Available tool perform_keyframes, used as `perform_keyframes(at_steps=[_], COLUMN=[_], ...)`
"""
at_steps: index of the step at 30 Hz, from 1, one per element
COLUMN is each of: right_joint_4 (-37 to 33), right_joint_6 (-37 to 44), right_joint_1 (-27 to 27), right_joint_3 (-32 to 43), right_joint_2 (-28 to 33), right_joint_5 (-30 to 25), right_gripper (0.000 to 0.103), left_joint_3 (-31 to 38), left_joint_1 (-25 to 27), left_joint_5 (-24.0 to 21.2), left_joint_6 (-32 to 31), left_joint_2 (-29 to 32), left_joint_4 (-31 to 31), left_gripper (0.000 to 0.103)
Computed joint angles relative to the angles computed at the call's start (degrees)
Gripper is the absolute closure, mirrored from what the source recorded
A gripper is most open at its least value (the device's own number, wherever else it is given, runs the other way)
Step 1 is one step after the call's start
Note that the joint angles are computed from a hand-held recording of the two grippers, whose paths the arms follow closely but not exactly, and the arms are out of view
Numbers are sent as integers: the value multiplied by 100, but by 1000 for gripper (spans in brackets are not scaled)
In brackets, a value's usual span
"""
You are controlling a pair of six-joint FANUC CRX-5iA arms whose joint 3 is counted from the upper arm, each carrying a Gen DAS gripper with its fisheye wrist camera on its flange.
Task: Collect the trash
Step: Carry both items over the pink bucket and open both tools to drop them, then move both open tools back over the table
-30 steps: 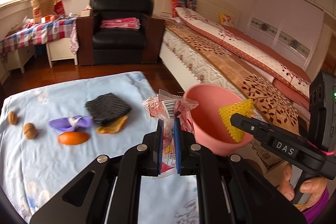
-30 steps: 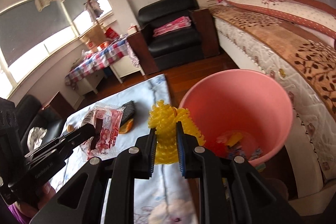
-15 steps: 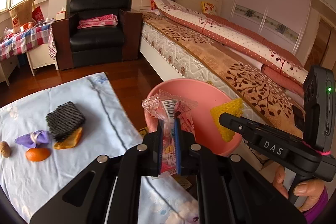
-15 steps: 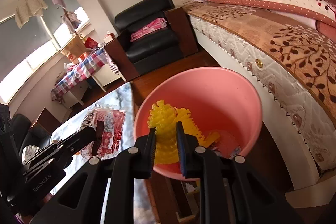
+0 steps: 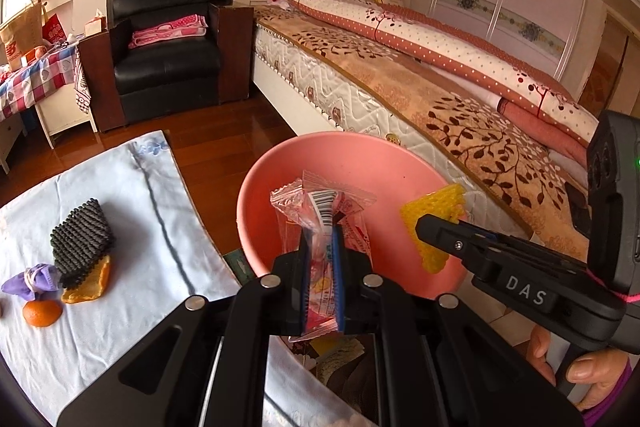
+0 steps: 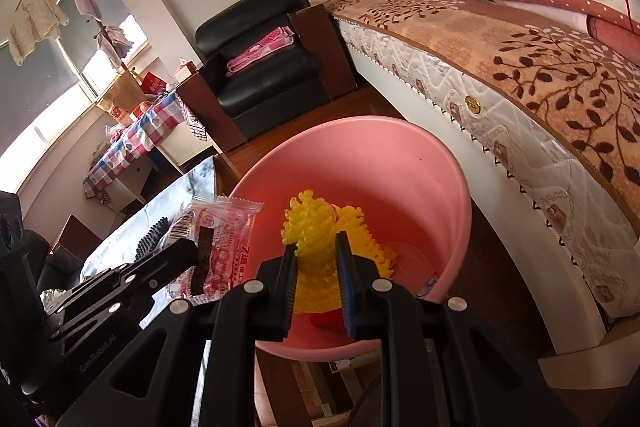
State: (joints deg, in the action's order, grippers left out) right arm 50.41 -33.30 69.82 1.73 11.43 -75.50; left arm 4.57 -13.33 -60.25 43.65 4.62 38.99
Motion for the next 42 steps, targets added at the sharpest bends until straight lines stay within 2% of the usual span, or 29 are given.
perform_keyframes(at_steps=[12,13,14,16,25,29,34,37,42], right_joint_4=[-79,-83,-84,-89,-84,-36,-33,-24,0], right_joint_6=[-67,-68,-69,-61,-83,-61,-56,37,72], right_joint_1=[-38,-36,-37,-37,-45,-42,20,43,79], right_joint_3=[-105,-99,-101,-86,-133,-170,-41,63,192], right_joint_2=[-37,-37,-38,-25,-38,-54,-1,60,139], right_joint_5=[50,51,56,46,54,25,-55,-158,-352], right_gripper=[85,85,85,85,82,72,69,55,54], left_joint_3=[123,133,141,164,135,73,-30,-78,-212], left_joint_1=[-94,-97,-96,-99,-17,46,124,154,258], left_joint_5=[-64,-69,-71,-91,-146,-185,-211,-215,-211], left_joint_6=[131,145,172,235,211,183,115,132,49], left_joint_2=[159,164,164,180,127,57,-49,-112,-250], left_joint_4=[-270,-291,-313,-299,-190,-155,-108,-96,12], left_gripper=[93,87,73,61,61,61,61,61,61])
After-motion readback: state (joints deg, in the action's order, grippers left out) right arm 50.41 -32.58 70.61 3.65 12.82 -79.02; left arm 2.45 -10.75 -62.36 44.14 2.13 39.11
